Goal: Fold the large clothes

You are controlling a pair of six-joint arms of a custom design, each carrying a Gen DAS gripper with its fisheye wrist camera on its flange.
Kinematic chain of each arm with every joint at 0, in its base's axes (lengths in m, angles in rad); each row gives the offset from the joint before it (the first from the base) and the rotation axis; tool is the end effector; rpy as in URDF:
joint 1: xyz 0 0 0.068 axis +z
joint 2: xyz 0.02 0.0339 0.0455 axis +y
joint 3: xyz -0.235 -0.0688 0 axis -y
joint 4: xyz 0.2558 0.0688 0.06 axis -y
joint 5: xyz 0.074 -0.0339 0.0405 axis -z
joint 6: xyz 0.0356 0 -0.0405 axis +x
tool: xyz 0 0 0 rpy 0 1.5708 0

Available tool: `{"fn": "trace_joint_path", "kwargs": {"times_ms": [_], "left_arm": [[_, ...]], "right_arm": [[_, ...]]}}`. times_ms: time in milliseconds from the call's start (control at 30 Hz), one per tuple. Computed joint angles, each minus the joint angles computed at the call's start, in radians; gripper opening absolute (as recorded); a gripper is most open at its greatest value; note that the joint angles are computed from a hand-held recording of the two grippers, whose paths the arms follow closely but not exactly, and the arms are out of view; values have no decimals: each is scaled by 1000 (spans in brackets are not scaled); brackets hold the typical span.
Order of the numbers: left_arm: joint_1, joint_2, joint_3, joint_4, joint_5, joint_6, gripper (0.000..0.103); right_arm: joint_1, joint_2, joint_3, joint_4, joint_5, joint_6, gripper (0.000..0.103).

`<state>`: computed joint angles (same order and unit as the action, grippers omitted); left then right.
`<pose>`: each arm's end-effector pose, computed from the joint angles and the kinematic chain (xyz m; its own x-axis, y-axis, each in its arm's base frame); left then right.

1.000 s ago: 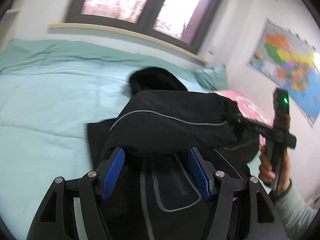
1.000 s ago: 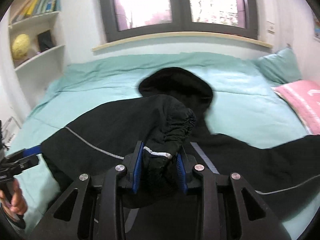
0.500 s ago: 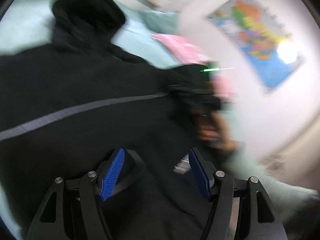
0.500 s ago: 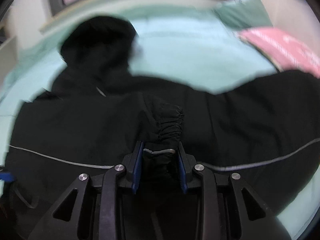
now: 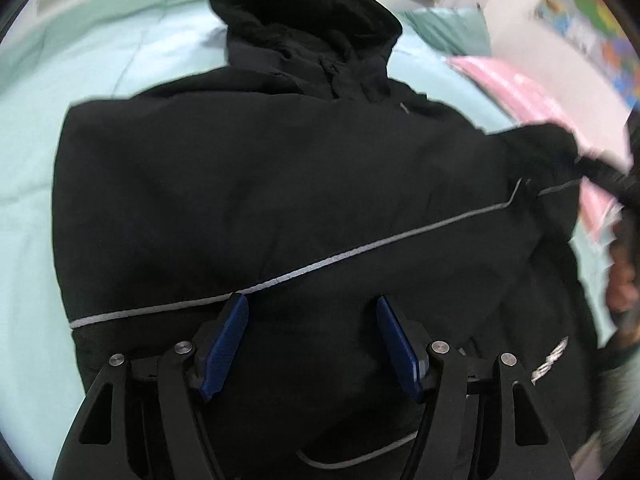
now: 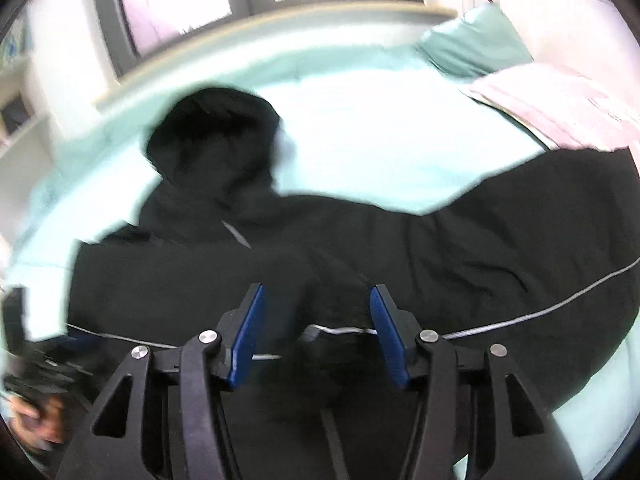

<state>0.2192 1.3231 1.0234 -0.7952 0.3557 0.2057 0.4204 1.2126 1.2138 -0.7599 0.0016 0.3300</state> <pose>0.2698 0.0474 0.2277 -0.8592 0.0048 -0.5117 0.1301 0.9691 -0.2094 0.2491 0.1113 0.3185 -0.7261 0.0303 -0.6869 -0.1816 0.9551 0.2341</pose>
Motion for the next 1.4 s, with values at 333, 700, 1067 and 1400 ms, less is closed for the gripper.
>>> {"fn": "trace_joint_path", "kwargs": {"times_ms": [333, 700, 1067, 1400], "left_arm": [[-30, 69, 109, -27, -5, -129, 68], [-74, -23, -23, 69, -79, -206, 68], [-452, -171, 98, -14, -138, -389, 68], [-807, 189, 333, 183, -238, -657, 68]], "right_arm": [[188, 340, 67, -64, 135, -1, 57], [194, 235, -15, -21, 124, 10, 57], [-359, -263, -143, -262, -175, -293, 58], [-1142, 85, 117, -400, -544, -726, 60]]}}
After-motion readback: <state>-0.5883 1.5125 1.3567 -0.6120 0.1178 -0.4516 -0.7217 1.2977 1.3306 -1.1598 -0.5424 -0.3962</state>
